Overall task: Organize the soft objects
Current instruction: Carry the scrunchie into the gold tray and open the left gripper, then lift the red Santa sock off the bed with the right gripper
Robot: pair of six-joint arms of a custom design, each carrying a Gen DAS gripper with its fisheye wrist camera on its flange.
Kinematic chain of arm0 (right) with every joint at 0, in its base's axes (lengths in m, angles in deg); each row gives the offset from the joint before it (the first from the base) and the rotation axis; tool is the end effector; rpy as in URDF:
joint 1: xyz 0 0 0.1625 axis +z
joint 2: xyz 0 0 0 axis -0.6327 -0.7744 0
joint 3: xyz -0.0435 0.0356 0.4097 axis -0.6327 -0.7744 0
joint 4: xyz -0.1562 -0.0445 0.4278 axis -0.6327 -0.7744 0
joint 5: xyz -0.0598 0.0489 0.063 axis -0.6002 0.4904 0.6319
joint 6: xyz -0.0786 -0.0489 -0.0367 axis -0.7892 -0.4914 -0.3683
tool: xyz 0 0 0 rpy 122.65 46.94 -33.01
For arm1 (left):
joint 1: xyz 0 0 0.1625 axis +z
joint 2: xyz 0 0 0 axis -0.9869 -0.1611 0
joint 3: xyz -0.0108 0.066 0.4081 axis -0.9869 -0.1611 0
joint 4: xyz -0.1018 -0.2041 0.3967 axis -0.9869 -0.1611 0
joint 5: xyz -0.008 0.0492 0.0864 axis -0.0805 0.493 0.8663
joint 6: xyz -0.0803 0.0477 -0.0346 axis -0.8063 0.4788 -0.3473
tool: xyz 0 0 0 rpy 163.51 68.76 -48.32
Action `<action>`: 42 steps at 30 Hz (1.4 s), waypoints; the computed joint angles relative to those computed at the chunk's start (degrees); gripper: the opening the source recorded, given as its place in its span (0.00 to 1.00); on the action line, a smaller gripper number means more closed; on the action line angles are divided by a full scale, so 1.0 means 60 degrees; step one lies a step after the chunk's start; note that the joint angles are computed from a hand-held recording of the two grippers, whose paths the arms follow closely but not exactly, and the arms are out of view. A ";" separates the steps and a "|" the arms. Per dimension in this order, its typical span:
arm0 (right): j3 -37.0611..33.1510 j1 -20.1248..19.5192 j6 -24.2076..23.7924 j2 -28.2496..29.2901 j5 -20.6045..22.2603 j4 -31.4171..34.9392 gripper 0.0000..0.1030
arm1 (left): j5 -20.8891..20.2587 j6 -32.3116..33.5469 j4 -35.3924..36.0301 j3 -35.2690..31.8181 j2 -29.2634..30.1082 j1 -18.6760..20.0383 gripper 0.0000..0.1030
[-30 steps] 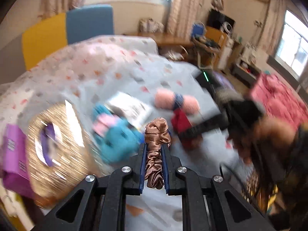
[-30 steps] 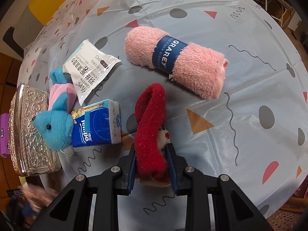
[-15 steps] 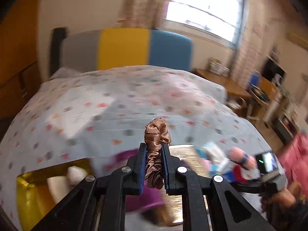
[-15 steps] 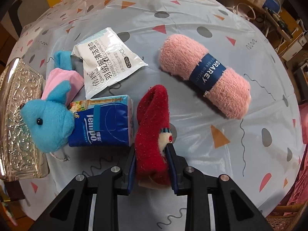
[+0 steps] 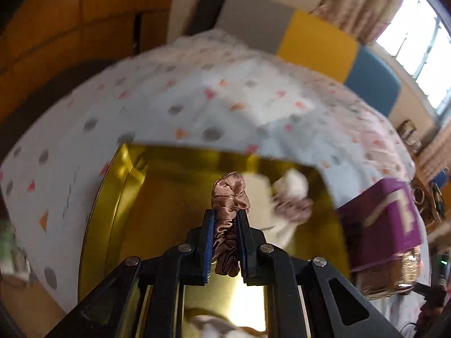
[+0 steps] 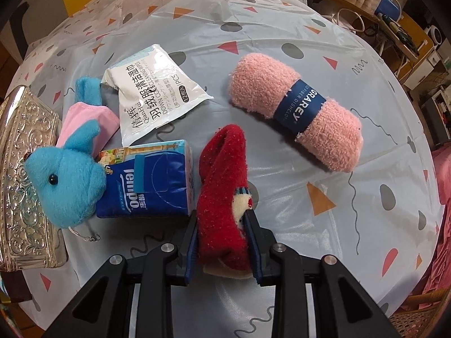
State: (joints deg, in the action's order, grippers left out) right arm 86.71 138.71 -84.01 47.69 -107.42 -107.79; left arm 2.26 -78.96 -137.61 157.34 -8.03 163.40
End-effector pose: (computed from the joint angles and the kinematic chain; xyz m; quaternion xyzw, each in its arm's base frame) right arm 0.1750 -0.6743 -0.0149 0.0570 -0.9149 0.1226 0.3804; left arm 0.1438 -0.5092 0.3596 -0.1514 0.8358 -0.4121 0.3296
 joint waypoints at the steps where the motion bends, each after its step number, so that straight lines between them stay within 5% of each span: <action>1: 0.0052 -0.0012 -0.0069 0.0001 -0.0009 -0.0137 0.30 | -0.0042 -0.0193 0.0211 -0.0022 0.0001 0.0086 0.15; 5: 0.0314 -0.0069 -0.0572 0.0044 -0.0085 -0.0918 0.30 | -0.0036 -0.0768 0.0685 -0.0195 0.0247 0.0361 0.20; 7: 0.0380 -0.0028 -0.0704 0.0086 -0.0161 -0.1105 0.30 | 0.0066 -0.0669 0.0537 -0.0152 0.0317 0.0310 0.34; 13: 0.0512 0.0048 -0.1000 0.0155 -0.0290 -0.1465 0.29 | 0.0931 -0.0037 -0.0577 0.0406 0.0321 -0.0266 0.55; 24: 0.0604 0.0073 -0.0917 0.0009 -0.0169 -0.1473 0.27 | 0.1892 0.1348 -0.2366 0.1845 -0.0098 -0.1553 0.61; 32: 0.0859 -0.0181 -0.0318 -0.0502 0.0880 -0.1254 0.23 | 0.2140 0.1817 -0.2625 0.2336 -0.0322 -0.2020 0.62; 42: 0.1758 0.0114 -0.0407 -0.1042 0.1203 -0.3582 0.22 | 0.1972 0.1563 -0.2330 0.2497 -0.0462 -0.2027 0.62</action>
State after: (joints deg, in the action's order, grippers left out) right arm 97.26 139.39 -86.45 41.44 -100.20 -129.28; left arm 14.09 -69.58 -151.59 172.32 -10.80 151.24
